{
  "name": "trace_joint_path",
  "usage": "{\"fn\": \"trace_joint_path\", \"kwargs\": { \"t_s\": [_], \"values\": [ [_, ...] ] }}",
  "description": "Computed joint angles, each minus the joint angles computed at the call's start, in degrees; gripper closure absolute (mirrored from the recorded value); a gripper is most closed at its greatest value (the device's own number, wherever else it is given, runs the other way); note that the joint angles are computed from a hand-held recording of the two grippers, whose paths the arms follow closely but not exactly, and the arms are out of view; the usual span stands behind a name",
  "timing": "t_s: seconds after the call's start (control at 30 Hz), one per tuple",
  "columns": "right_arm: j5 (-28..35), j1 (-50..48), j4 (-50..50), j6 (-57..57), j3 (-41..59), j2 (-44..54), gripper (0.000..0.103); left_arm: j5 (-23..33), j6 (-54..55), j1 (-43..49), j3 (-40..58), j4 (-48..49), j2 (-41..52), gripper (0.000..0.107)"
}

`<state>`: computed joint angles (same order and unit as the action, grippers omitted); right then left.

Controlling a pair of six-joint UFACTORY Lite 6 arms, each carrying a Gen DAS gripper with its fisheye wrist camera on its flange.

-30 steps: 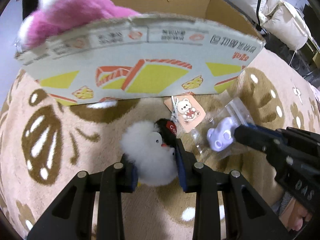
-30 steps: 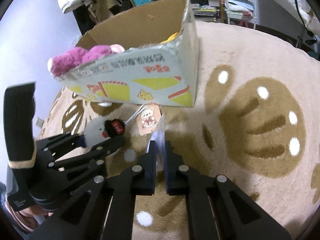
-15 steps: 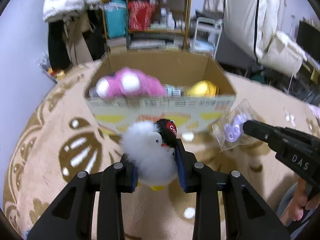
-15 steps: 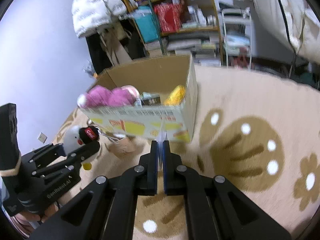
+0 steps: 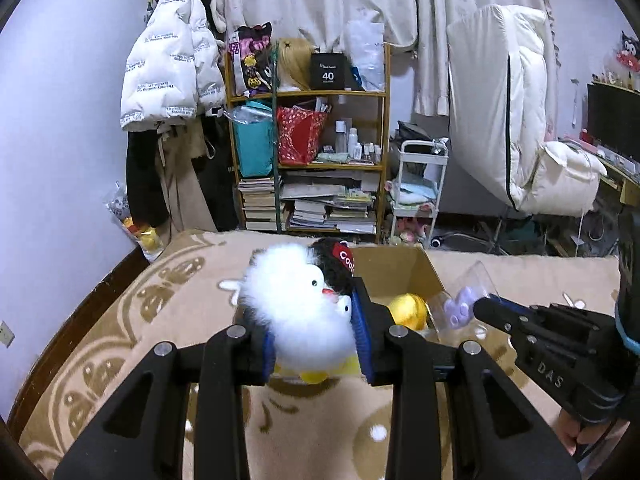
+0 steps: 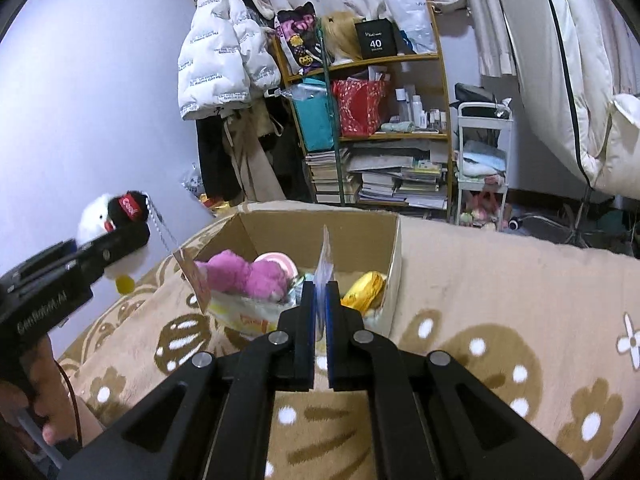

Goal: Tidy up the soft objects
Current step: 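Lift the chick and bag over the box and open both tools to drop them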

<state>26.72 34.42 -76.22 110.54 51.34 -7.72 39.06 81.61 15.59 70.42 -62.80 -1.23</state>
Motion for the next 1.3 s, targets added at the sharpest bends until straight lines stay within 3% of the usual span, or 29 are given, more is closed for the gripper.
{"fn": "trace_joint_path", "kwargs": {
  "t_s": [0.33,0.67,0.87,1.07,1.17,1.2,1.3],
  "values": [
    [-1.97,-4.88,-3.74,-1.09,6.87,6.41,0.098,-2.96,-3.96,-4.58,11.33,3.52,11.23,0.076],
    [-8.35,-10.93,-9.60,0.71,11.53,12.73,0.098,-6.15,-9.57,-8.38,24.01,7.93,22.92,0.075],
    [-11.79,-13.05,-19.02,10.16,12.36,16.37,0.097,-6.51,-13.74,-9.79,26.37,12.16,27.67,0.074],
    [-17.48,-15.76,-33.70,27.14,11.63,18.76,0.096,-6.12,-16.68,-11.73,27.05,17.21,30.34,0.071],
    [-19.83,-16.51,-41.95,36.05,11.32,19.10,0.095,-8.15,-16.87,-12.84,25.16,19.04,29.75,0.062],
    [-19.72,-16.31,-42.72,36.99,11.24,19.19,0.095,-9.20,-16.09,-13.06,24.05,18.67,29.16,0.054],
    [-19.94,-16.03,-41.55,35.51,11.39,19.32,0.095,-11.09,-13.45,-13.34,21.03,16.85,27.16,0.046]
  ]
}}
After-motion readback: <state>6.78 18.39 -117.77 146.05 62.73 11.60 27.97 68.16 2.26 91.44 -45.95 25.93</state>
